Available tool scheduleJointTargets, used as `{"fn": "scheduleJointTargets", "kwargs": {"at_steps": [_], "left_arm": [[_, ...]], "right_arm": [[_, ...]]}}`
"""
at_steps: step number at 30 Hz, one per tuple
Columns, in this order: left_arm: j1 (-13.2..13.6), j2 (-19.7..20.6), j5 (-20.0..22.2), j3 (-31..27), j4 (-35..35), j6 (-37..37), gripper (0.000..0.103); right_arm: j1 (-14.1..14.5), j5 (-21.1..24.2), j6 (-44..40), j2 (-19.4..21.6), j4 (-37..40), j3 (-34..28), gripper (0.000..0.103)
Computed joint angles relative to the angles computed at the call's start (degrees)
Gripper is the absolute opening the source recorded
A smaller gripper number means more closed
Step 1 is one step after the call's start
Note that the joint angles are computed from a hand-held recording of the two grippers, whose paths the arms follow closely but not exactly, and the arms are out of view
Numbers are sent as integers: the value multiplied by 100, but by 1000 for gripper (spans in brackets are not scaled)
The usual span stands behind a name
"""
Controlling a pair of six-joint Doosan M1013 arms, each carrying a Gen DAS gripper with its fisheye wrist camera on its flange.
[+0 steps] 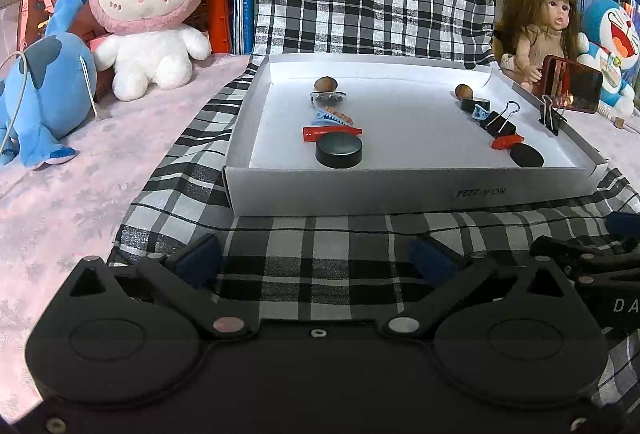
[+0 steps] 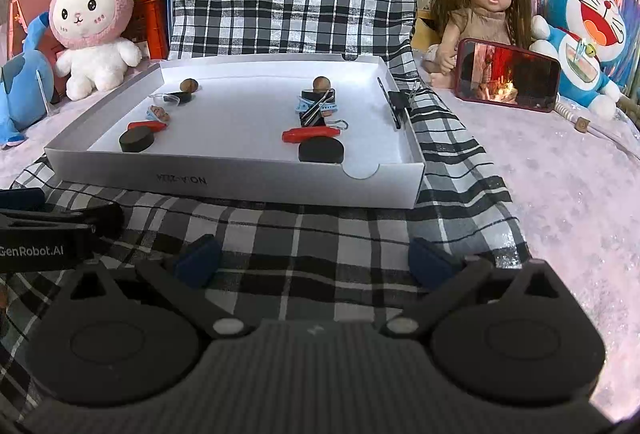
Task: Organize rigid objects
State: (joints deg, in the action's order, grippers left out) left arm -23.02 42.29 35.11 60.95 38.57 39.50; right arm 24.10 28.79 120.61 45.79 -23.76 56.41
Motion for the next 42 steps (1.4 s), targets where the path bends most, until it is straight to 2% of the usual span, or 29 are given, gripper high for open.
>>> {"fn": "scheduleJointTargets", "kwargs": {"at_steps": [42], "left_arm": [[-2, -3, -2, 9, 11, -9, 103]], "right_arm": [[1, -57, 91, -27, -62, 60, 103]]}}
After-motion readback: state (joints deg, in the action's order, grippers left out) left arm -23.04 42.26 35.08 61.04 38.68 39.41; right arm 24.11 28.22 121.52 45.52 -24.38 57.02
